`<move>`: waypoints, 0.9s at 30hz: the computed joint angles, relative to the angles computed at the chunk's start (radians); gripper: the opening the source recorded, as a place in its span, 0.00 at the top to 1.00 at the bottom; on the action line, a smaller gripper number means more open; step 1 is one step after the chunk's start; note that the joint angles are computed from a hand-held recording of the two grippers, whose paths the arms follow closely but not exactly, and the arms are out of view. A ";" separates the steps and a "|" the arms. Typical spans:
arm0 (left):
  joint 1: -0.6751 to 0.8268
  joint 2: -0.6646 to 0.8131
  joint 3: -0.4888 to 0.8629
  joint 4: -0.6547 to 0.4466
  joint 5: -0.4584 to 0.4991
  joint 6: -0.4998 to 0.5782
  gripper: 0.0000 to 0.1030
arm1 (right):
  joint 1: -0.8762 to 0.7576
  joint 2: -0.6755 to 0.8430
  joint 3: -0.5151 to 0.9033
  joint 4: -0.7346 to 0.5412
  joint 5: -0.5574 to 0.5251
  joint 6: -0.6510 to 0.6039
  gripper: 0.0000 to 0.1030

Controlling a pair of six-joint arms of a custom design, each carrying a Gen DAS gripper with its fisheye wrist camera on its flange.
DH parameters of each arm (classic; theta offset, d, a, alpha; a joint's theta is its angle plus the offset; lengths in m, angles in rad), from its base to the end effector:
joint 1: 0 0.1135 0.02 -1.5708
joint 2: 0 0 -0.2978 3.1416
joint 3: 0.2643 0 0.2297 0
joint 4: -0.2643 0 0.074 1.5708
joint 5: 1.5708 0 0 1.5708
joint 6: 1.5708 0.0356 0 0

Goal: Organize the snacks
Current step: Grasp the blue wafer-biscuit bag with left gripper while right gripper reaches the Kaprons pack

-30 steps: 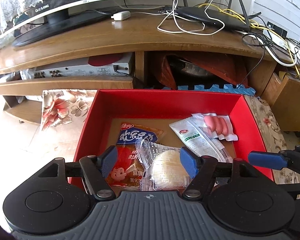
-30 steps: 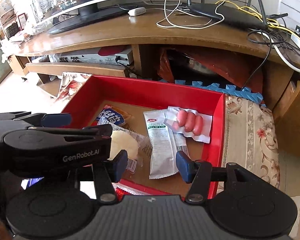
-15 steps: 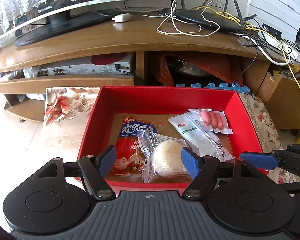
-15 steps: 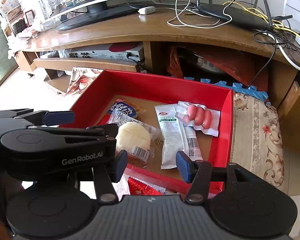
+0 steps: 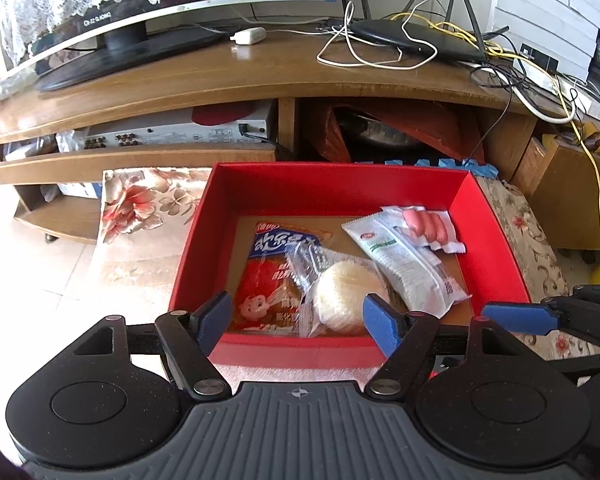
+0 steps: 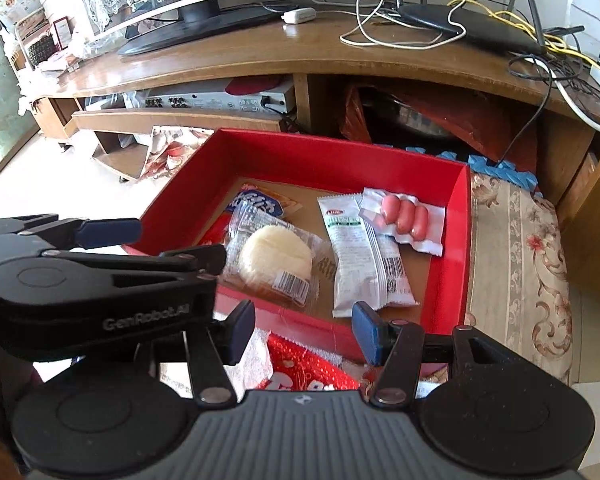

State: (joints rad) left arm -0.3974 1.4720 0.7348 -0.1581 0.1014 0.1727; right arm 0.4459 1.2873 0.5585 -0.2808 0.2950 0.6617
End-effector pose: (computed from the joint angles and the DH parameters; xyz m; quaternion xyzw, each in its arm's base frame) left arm 0.2416 -0.1053 0.2198 0.2811 0.8995 -0.0846 0.3235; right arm 0.1845 0.0767 0.2050 0.1428 0.9405 0.0240 0.3073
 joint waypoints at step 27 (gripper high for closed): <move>0.342 0.112 -0.001 -0.124 0.069 0.135 0.19 | 0.274 0.047 -0.059 -0.007 0.016 0.207 0.48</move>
State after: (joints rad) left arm -0.0559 1.5842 0.7342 -0.2817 0.1704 0.3080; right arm 0.7195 1.3348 0.4993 -0.2881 0.3107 0.8692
